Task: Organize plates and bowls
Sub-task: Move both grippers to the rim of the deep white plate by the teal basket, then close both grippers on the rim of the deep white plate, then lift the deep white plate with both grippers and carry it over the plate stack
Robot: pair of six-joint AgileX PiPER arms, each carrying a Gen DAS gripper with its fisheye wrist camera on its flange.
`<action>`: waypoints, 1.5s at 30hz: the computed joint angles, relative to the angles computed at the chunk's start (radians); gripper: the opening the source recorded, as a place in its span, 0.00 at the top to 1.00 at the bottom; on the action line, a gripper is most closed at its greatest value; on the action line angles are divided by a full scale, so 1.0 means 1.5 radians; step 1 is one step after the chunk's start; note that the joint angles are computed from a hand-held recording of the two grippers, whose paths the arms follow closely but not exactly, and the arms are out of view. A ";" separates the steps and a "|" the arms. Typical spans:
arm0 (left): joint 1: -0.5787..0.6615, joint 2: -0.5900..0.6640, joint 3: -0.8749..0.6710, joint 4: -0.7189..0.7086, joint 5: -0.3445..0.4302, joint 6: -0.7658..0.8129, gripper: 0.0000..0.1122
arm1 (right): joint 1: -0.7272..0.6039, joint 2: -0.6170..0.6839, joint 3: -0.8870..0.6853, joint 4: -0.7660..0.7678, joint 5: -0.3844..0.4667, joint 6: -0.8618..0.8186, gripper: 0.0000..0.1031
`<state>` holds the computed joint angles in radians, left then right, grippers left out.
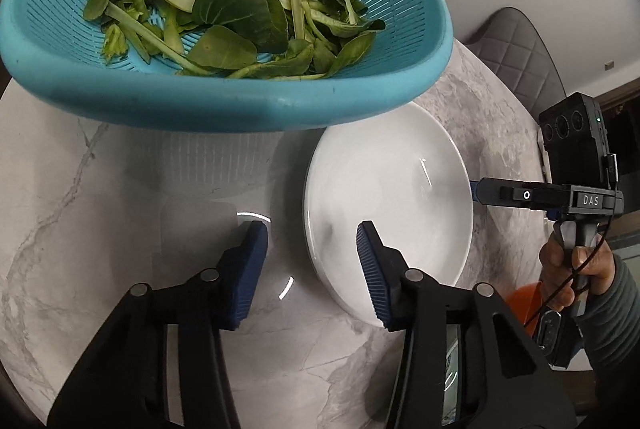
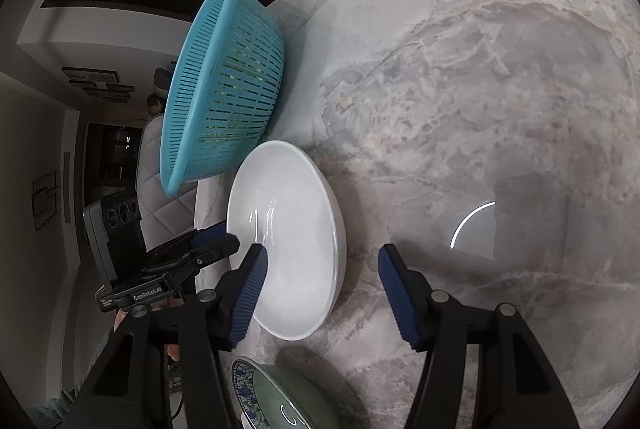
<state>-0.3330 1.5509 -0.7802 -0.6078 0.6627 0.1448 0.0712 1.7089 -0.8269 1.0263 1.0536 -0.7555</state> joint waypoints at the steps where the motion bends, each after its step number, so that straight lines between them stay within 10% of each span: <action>1: 0.001 0.006 0.002 -0.012 -0.008 0.010 0.62 | 0.008 0.003 -0.004 -0.007 -0.005 0.008 0.45; 8: 0.009 0.006 0.002 -0.020 0.000 0.012 0.63 | 0.024 0.028 -0.013 -0.005 -0.006 0.014 0.57; 15: 0.023 0.003 0.002 -0.028 0.038 0.031 0.87 | 0.035 0.040 -0.018 -0.018 -0.011 0.046 0.87; 45: -0.047 -0.142 -0.037 0.077 0.113 -0.130 0.91 | 0.033 -0.134 0.002 -0.084 0.005 0.172 0.90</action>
<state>-0.4032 1.3386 -0.8363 -0.4929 0.8319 -0.0501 0.1210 1.5086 -0.8240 0.9002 1.0613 -0.4971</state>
